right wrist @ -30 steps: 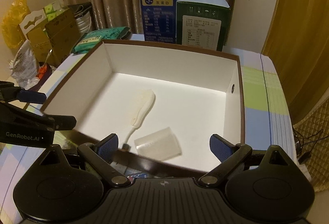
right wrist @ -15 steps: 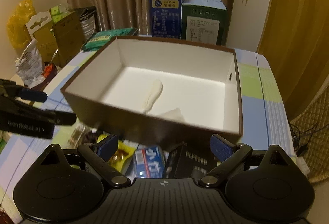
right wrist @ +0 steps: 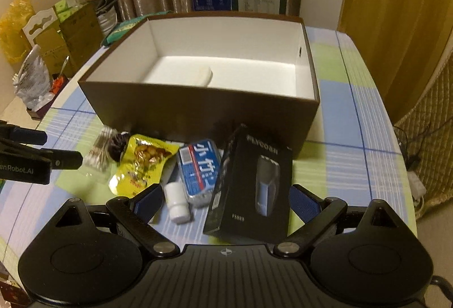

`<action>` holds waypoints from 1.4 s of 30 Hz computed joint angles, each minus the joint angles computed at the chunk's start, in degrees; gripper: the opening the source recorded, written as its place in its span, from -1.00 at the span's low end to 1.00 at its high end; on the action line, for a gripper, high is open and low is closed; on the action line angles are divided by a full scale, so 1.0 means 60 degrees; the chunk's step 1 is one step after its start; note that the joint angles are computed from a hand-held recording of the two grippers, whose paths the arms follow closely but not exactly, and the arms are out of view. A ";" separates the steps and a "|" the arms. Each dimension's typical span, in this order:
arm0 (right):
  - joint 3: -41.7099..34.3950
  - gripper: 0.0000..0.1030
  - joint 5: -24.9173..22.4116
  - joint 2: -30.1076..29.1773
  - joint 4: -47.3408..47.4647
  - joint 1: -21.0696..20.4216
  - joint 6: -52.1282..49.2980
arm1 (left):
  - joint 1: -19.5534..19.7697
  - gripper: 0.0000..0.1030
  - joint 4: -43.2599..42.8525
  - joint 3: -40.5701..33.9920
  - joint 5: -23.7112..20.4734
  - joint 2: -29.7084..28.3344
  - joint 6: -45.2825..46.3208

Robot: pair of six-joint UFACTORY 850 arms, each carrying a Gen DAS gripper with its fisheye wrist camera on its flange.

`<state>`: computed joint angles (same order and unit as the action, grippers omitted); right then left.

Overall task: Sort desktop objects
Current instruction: 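Grasp the black FLYCO shaver box with the right tool while the left tool grasps the cotton swab pack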

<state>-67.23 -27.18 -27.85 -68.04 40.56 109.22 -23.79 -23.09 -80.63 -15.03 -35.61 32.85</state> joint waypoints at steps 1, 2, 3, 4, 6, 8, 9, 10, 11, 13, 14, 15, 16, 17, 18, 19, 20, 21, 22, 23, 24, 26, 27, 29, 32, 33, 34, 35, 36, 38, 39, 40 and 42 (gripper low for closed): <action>0.0003 0.81 -0.0012 -0.0017 0.0060 0.0004 -0.0027 | 0.0011 0.60 -0.0033 0.0032 0.0016 -0.0004 0.0016; 0.0008 0.81 -0.0018 -0.0033 0.0081 0.0008 -0.0015 | 0.0012 0.60 -0.0010 0.0055 0.0046 -0.0016 -0.0023; 0.0009 0.81 -0.0032 -0.0053 0.0116 0.0013 -0.0025 | 0.0015 0.60 0.0011 0.0074 0.0088 -0.0029 -0.0052; -0.0003 0.81 -0.0059 -0.0082 0.0180 0.0017 -0.0075 | 0.0018 0.60 0.0047 0.0077 0.0126 -0.0051 -0.0086; -0.0020 0.81 -0.0089 -0.0142 0.0312 0.0031 -0.0189 | 0.0019 0.60 0.0310 0.0067 0.0185 -0.0104 -0.0329; -0.0039 0.81 -0.0101 -0.0207 0.0479 0.0037 -0.0298 | 0.0032 0.60 0.0578 0.0050 0.0187 -0.0161 -0.0604; -0.0037 0.81 -0.0087 -0.0229 0.0531 0.0033 -0.0325 | 0.0049 0.60 0.0669 0.0028 0.0166 -0.0196 -0.0714; -0.0052 0.81 -0.0087 -0.0259 0.0609 0.0026 -0.0384 | 0.0067 0.60 0.0724 0.0022 0.0162 -0.0223 -0.0781; -0.0078 0.81 -0.0097 -0.0303 0.0668 0.0021 -0.0431 | 0.0081 0.60 0.0806 0.0013 0.0167 -0.0253 -0.0870; -0.0152 0.81 -0.0136 -0.0400 0.0818 0.0004 -0.0603 | 0.0110 0.60 0.0972 -0.0019 0.0161 -0.0327 -0.1059; -0.0189 0.81 -0.0129 -0.0459 0.0876 -0.0010 -0.0681 | 0.0127 0.60 0.0992 -0.0036 0.0160 -0.0367 -0.1092; -0.0220 0.81 -0.0111 -0.0504 0.0924 -0.0023 -0.0738 | 0.0139 0.60 0.0969 -0.0053 0.0162 -0.0406 -0.1085; -0.0263 0.81 -0.0106 -0.0564 0.0993 -0.0038 -0.0806 | 0.0162 0.60 0.0845 -0.0065 0.0174 -0.0444 -0.0961; -0.0329 0.80 -0.0148 -0.0655 0.1108 -0.0050 -0.0925 | 0.0188 0.60 0.0725 -0.0090 0.0194 -0.0492 -0.0837; -0.0392 0.80 -0.0213 -0.0728 0.1191 -0.0049 -0.1021 | 0.0212 0.60 0.0751 -0.0118 0.0223 -0.0542 -0.0862; -0.0454 0.80 -0.0273 -0.0812 0.1269 -0.0050 -0.1124 | 0.0225 0.60 0.0927 -0.0160 0.0240 -0.0599 -0.1048; -0.0503 0.80 -0.0312 -0.0877 0.1338 -0.0049 -0.1216 | 0.0250 0.60 0.1112 -0.0218 0.0246 -0.0666 -0.1246; -0.0565 0.80 -0.0377 -0.0955 0.1374 -0.0040 -0.1296 | 0.0272 0.60 0.1200 -0.0262 0.0242 -0.0710 -0.1348; -0.0632 0.80 -0.0473 -0.1041 0.1388 -0.0025 -0.1369 | 0.0303 0.60 0.1270 -0.0313 0.0242 -0.0765 -0.1427; -0.0704 0.80 -0.0592 -0.1121 0.1409 -0.0008 -0.1463 | 0.0333 0.60 0.1309 -0.0354 0.0248 -0.0811 -0.1475; -0.0814 0.80 -0.0794 -0.1242 0.1374 0.0035 -0.1587 | 0.0361 0.60 0.1345 -0.0395 0.0254 -0.0854 -0.1515; -0.1080 0.79 -0.1237 -0.1506 0.1389 0.0118 -0.1930 | 0.0389 0.60 0.1598 -0.0487 0.0249 -0.0951 -0.1781; -0.1252 0.78 -0.1571 -0.1678 0.1345 0.0194 -0.2161 | 0.0402 0.60 0.1711 -0.0529 0.0240 -0.0997 -0.1902; -0.1497 0.67 -0.1951 -0.1944 0.1213 0.0298 -0.2533 | 0.0424 0.60 0.1787 -0.0609 0.0191 -0.1090 -0.1992; -0.1794 0.55 -0.2179 -0.2248 0.1427 0.0336 -0.3061 | 0.0432 0.60 0.1872 -0.0731 0.0077 -0.1210 -0.2097; -0.1915 0.55 -0.2311 -0.2375 0.1518 0.0353 -0.3249 | 0.0435 0.60 0.1863 -0.0749 0.0055 -0.1233 -0.2093; -0.2002 0.54 -0.2517 -0.2485 0.1448 0.0399 -0.3321 | 0.0438 0.60 0.1826 -0.0762 0.0036 -0.1252 -0.2058; -0.2077 0.52 -0.2672 -0.2580 0.1423 0.0431 -0.3462 | 0.0442 0.60 0.1783 -0.0793 0.0004 -0.1281 -0.2014; -0.2147 0.50 -0.2821 -0.2671 0.1374 0.0459 -0.3567 | 0.0443 0.60 0.1737 -0.0823 -0.0024 -0.1308 -0.1965; -0.2165 0.46 -0.2993 -0.2734 0.1276 0.0487 -0.3623 | 0.0437 0.60 0.1622 -0.0873 -0.0056 -0.1356 -0.1838; -0.2098 0.44 -0.2974 -0.2701 0.1185 0.0484 -0.3503 | 0.0432 0.60 0.1541 -0.0892 -0.0070 -0.1375 -0.1738; -0.2024 0.40 -0.2929 -0.2654 0.1095 0.0471 -0.3330 | 0.0428 0.60 0.1443 -0.0909 -0.0081 -0.1391 -0.1611; -0.1764 0.35 -0.2699 -0.2425 0.0946 0.0395 -0.2781 | 0.0428 0.60 0.1161 -0.0925 -0.0091 -0.1411 -0.1251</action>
<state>-77.82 -43.38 -42.40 -62.36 42.93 92.54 -21.22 -16.12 -86.18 -15.58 -44.08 25.34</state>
